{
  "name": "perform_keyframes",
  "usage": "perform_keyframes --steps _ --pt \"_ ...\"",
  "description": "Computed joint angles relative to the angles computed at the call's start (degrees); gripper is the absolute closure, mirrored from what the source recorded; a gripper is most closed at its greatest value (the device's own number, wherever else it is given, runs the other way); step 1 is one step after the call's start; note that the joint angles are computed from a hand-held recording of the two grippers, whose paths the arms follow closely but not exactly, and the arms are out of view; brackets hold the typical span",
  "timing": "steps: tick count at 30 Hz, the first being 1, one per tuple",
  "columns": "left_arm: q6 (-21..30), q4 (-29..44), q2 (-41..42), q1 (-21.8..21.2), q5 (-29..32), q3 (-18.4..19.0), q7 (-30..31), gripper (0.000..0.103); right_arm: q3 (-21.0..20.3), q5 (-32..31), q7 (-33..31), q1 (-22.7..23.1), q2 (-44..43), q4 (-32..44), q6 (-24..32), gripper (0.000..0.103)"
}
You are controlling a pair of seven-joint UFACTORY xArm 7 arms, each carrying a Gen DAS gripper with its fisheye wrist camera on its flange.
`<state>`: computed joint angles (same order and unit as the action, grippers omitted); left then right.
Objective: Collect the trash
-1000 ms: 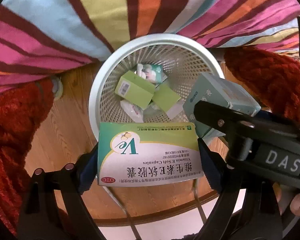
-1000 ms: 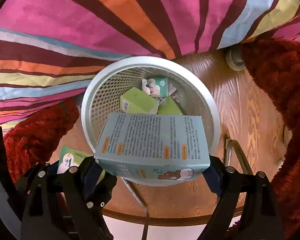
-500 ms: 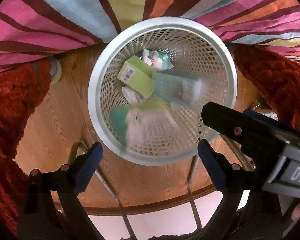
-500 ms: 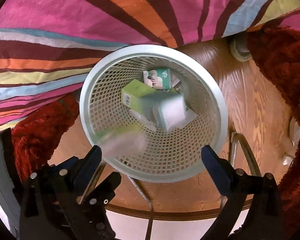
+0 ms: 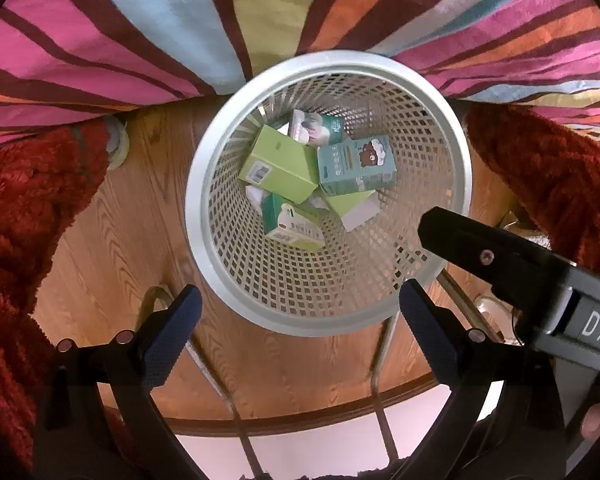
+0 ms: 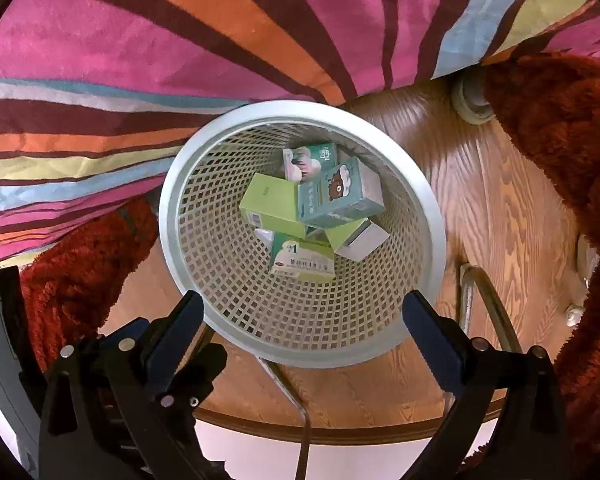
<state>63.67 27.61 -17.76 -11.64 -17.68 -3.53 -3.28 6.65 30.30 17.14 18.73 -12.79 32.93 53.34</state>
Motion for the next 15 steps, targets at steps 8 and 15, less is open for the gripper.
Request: perform_keyframes --steps 8,15 --pt "-1.57 -0.63 -4.95 -0.37 1.29 -0.43 -0.3 0.007 0.49 -2.66 2.23 0.44 -4.62 -1.63 -2.58 0.008" --pt "-3.17 -1.16 -11.08 -0.91 5.3 -1.34 -1.95 0.007 0.21 -4.18 3.29 1.37 -9.53 -2.81 -4.87 0.008"
